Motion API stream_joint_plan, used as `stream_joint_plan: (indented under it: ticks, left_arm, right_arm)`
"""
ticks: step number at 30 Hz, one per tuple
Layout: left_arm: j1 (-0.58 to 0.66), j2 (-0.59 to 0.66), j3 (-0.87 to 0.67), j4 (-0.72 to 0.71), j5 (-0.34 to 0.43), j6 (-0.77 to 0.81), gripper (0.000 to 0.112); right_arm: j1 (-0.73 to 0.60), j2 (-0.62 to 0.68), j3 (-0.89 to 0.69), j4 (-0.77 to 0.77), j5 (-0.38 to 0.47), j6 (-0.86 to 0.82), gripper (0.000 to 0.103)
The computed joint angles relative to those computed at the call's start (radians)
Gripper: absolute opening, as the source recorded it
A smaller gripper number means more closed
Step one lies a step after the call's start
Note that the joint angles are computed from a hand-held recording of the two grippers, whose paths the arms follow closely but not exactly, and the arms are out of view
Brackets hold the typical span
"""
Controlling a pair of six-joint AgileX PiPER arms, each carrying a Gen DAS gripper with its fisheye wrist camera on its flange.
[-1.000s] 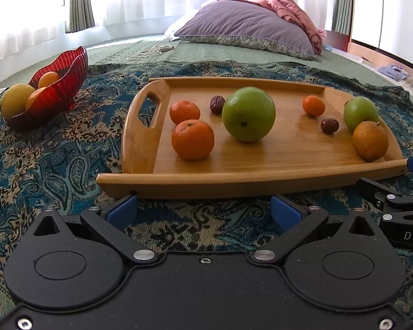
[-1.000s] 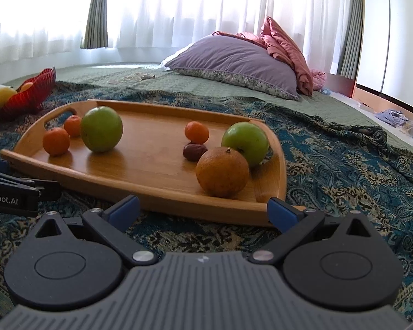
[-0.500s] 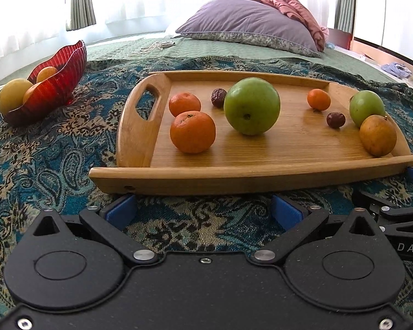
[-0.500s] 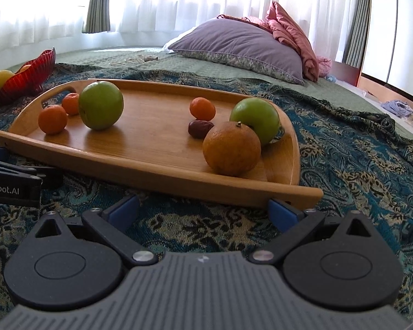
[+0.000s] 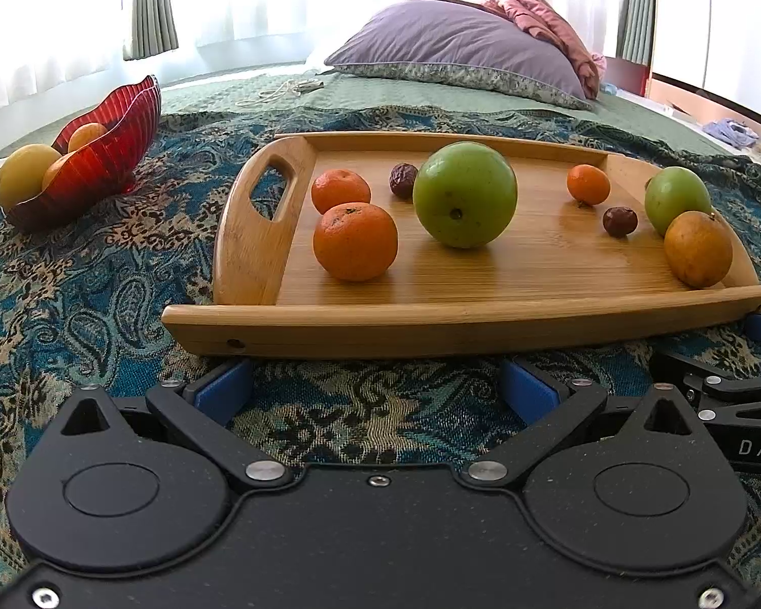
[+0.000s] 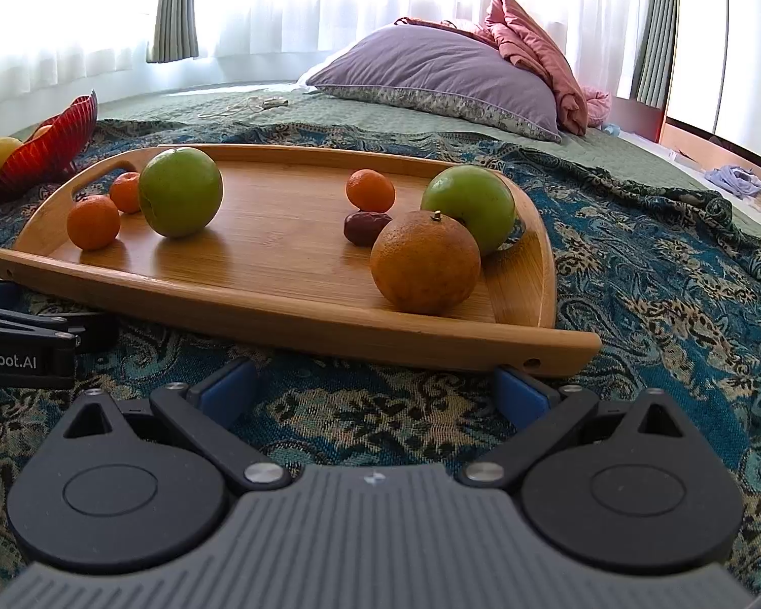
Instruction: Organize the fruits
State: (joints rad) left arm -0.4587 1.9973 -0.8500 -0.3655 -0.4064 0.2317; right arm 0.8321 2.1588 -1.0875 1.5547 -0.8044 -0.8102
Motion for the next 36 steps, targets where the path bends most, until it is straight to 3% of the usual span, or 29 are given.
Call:
stream_joint_plan:
  ticks: [36]
  left_arm:
    - [0.006,-0.004,0.008,0.022,-0.009,-0.021,0.103]
  right_arm:
    - [0.001,0.0,0.002,-0.001,-0.002,0.002,0.103]
